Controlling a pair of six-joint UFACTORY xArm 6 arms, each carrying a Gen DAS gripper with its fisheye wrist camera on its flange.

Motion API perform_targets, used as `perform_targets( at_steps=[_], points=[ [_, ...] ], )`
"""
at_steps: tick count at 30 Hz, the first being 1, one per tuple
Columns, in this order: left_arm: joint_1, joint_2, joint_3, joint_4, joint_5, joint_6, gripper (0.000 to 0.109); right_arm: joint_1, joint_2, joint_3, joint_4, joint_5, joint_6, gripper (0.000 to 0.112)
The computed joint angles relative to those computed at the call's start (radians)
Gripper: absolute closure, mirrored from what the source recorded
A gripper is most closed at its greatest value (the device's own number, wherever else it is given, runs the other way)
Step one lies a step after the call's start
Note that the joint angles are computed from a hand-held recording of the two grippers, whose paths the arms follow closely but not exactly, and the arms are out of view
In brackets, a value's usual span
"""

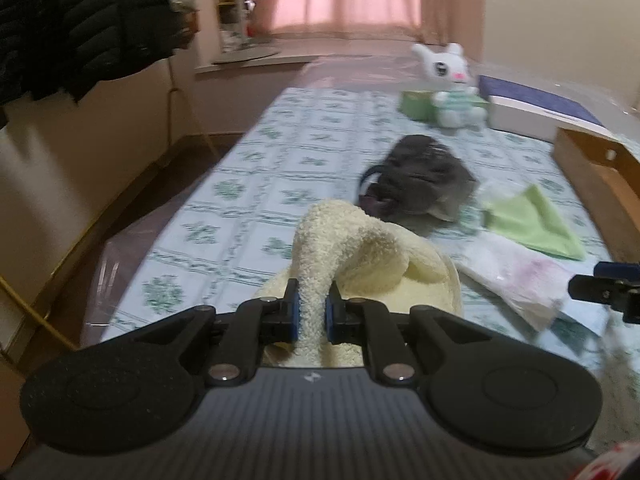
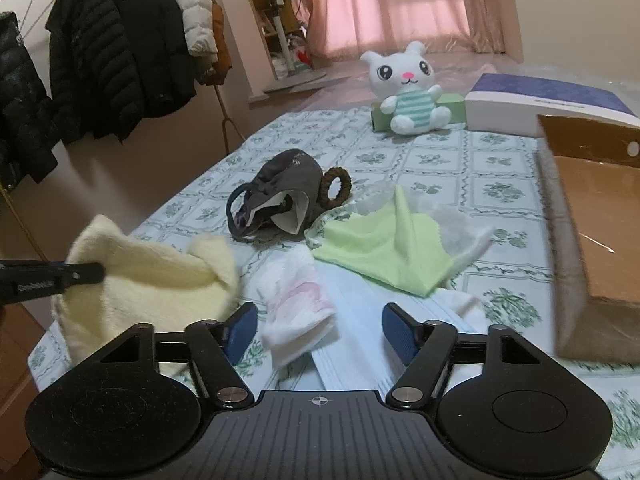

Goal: Organize soft objects
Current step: 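Grasp the white pink-printed tissue packet with the right tool, then carry the yellow towel into the cardboard box while the right tool carries the tissue packet there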

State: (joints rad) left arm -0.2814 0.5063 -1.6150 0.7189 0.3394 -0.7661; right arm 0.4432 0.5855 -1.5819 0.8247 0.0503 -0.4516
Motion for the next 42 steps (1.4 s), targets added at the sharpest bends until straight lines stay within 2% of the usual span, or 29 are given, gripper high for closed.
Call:
perform_targets(
  at_steps=[2, 5, 7, 8, 10, 12, 15, 18, 22, 33, 38, 42],
  points=[
    [0.008, 0.024, -0.018, -0.056, 0.002, 0.039, 0.096, -0.006, 0.026, -0.03, -0.034, 0.016, 0.031, 0.05],
    [0.005, 0.055, -0.038, -0.156, 0.023, 0.117, 0.088, -0.01, 0.074, -0.089, -0.073, 0.047, 0.065, 0.055],
    [-0.001, 0.079, -0.053, -0.2, 0.045, 0.161, 0.07, -0.009, 0.095, -0.113, -0.104, 0.063, 0.092, 0.062],
    [-0.005, 0.088, -0.059, -0.207, 0.056, 0.166, 0.066, -0.008, 0.107, -0.129, -0.104, 0.074, 0.089, 0.065],
    [-0.009, 0.103, -0.067, -0.196, 0.064, 0.16, 0.061, -0.005, 0.125, -0.151, -0.095, 0.09, 0.073, 0.077],
    [-0.013, 0.112, -0.074, -0.157, 0.072, 0.14, 0.062, 0.0, 0.138, -0.163, -0.082, 0.086, 0.047, 0.086],
    [-0.014, 0.108, -0.071, -0.134, 0.061, 0.13, 0.088, 0.008, 0.14, -0.163, -0.062, 0.076, 0.001, 0.091],
    [-0.01, 0.085, -0.047, -0.134, 0.039, 0.126, 0.095, 0.016, 0.126, -0.149, 0.0, 0.05, -0.057, 0.093],
    [-0.013, 0.048, -0.017, -0.139, 0.009, 0.123, 0.097, 0.022, 0.082, -0.112, 0.12, 0.021, -0.14, 0.094],
    [-0.032, -0.06, 0.008, -0.141, -0.091, 0.15, 0.097, 0.009, -0.151, 0.079, 0.531, -0.09, -0.504, 0.094],
    [-0.071, -0.05, -0.054, -0.21, -0.108, 0.264, 0.097, -0.014, -0.245, 0.143, 0.727, -0.144, -0.691, 0.094],
    [-0.126, 0.015, -0.167, -0.333, -0.094, 0.404, 0.097, -0.038, -0.303, 0.189, 0.797, -0.194, -0.749, 0.094]
  ],
)
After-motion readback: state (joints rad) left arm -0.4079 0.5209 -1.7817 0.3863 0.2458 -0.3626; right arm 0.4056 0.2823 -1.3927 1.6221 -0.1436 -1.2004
